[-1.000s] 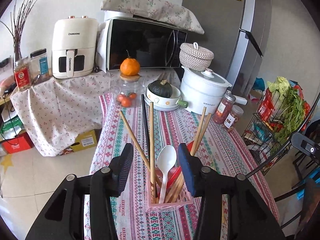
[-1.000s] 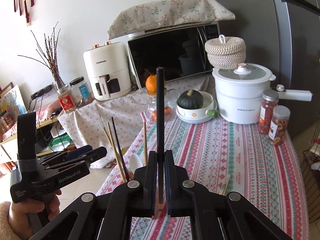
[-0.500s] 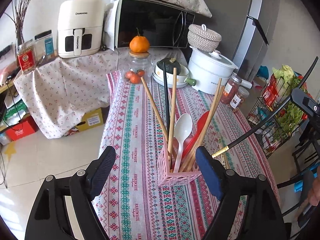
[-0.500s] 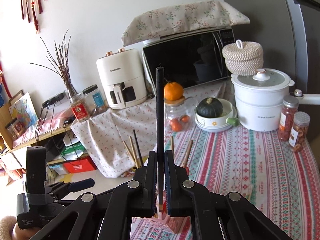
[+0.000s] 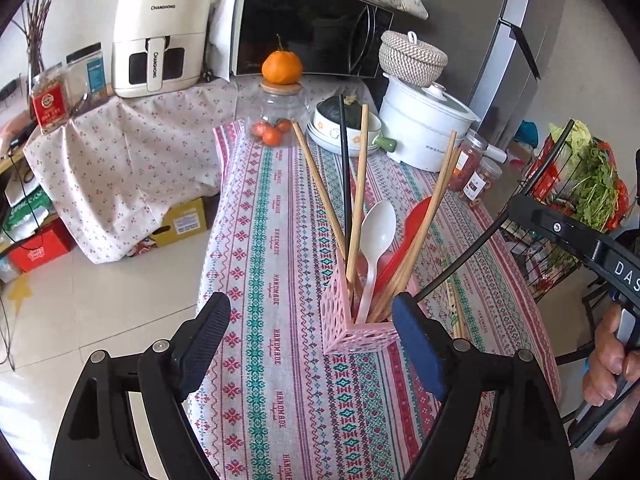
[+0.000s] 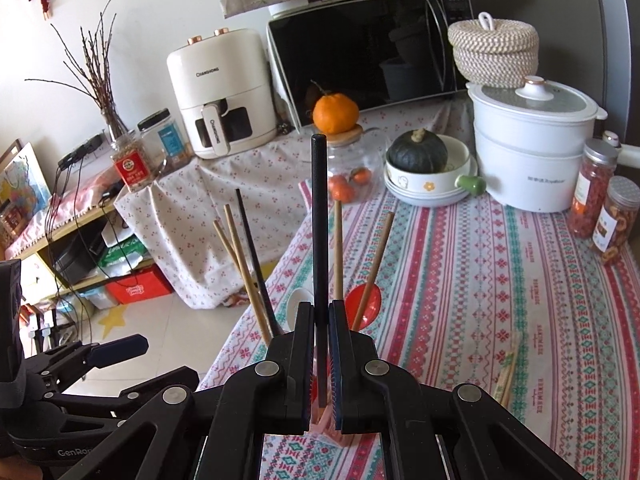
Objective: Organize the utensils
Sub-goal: 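Lower the black chopstick into the pink basket and open the right tool, then move both tools back to the remaining wooden chopsticks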
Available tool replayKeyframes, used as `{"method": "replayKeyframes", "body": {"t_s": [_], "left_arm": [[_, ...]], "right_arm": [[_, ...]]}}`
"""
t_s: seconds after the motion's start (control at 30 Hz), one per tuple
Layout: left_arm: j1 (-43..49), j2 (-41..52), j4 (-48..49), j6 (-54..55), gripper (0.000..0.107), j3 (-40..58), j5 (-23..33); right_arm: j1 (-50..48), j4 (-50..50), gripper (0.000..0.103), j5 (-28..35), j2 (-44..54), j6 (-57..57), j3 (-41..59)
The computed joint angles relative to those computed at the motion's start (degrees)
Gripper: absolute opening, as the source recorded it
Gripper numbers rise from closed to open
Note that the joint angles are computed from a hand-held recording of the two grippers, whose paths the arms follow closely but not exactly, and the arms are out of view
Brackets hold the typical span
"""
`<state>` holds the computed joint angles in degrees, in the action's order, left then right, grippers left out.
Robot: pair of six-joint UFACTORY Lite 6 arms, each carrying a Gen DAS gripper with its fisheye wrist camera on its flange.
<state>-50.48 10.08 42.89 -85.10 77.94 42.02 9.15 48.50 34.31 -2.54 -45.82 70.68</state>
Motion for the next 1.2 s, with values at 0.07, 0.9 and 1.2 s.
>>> {"method": "replayKeyframes", "body": {"t_s": [0.07,0.9,1.2], "left_arm": [[-0.08,-0.03,-0.04,0.05,0.085,0.03,0.05],[-4.6,2.8,1.07,-0.49,0.086,6.41,4.77],[-8.01,9.33,0.64,1.88,0.088,16.2,7.58]], "right_arm": [[0.68,-0.85,0.005,-0.52,0.44,0.62,-0.14],[-13.33,9.91,0.073,8.4,-2.68,-9.66,-1.38],[-22.2,8.55,0.085,10.86,-3.83,-12.59,-2.79]]}}
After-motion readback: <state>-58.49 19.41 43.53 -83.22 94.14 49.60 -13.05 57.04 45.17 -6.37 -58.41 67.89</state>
